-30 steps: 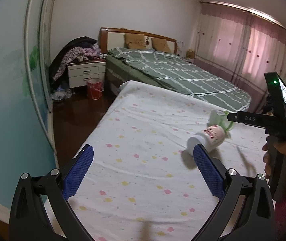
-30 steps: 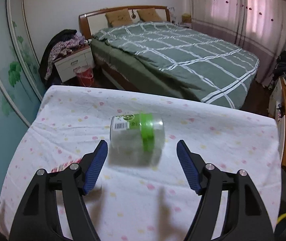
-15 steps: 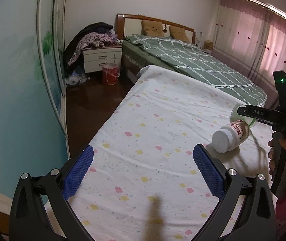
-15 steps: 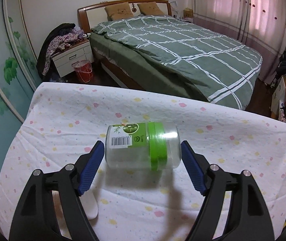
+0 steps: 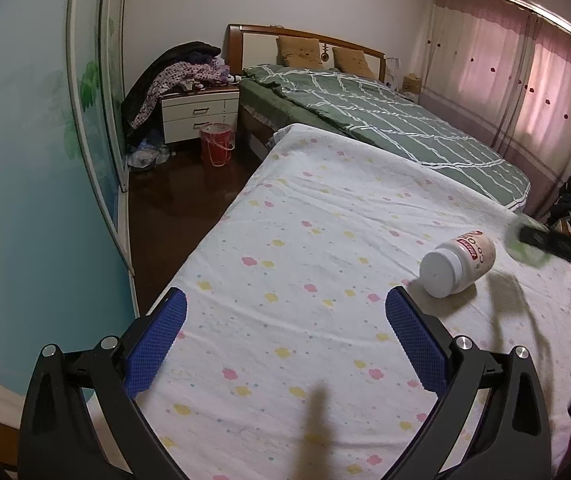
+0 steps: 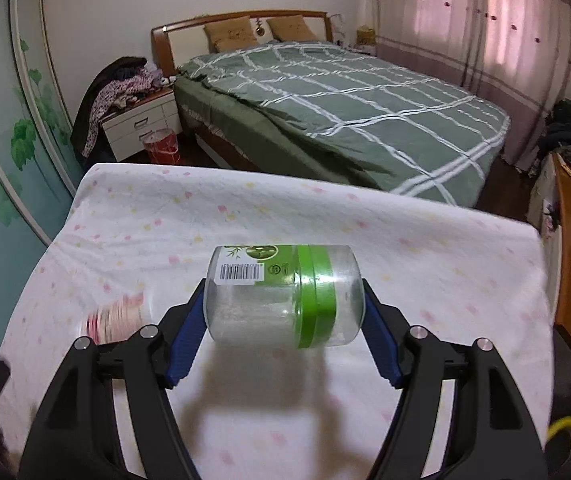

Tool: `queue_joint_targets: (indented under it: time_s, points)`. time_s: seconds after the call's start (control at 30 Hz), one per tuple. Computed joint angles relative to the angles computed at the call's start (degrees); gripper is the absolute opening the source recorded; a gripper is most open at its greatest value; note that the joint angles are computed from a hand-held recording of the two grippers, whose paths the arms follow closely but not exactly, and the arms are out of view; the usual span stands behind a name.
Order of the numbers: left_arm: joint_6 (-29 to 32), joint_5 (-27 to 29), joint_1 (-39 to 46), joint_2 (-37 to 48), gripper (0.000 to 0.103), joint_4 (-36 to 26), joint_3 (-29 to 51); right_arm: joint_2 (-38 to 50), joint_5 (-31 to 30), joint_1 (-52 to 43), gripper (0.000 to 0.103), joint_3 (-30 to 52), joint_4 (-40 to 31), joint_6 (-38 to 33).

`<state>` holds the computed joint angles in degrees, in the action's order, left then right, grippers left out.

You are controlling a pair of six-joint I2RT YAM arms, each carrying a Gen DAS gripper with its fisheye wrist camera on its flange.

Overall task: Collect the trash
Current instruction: 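Carry the green-capped jar with the right tool into the bin and release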

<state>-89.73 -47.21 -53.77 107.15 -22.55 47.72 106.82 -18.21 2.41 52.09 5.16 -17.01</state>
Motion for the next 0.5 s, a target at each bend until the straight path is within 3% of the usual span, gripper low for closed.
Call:
queue_joint_targets:
  time_s: [0.27, 0.5]
  points:
    - [1.18, -0.70, -1.12, 0.73, 0.098, 0.07, 1.43, -7.89, -7.12, -24.11, 0.067, -11.61, 1.77, -5.27]
    - [2.00, -0.74, -1.47, 2.32, 0.098, -1.43, 3.62, -2.81, -7.46, -44.09, 0.067, -9.26, 4.59, -7.01]
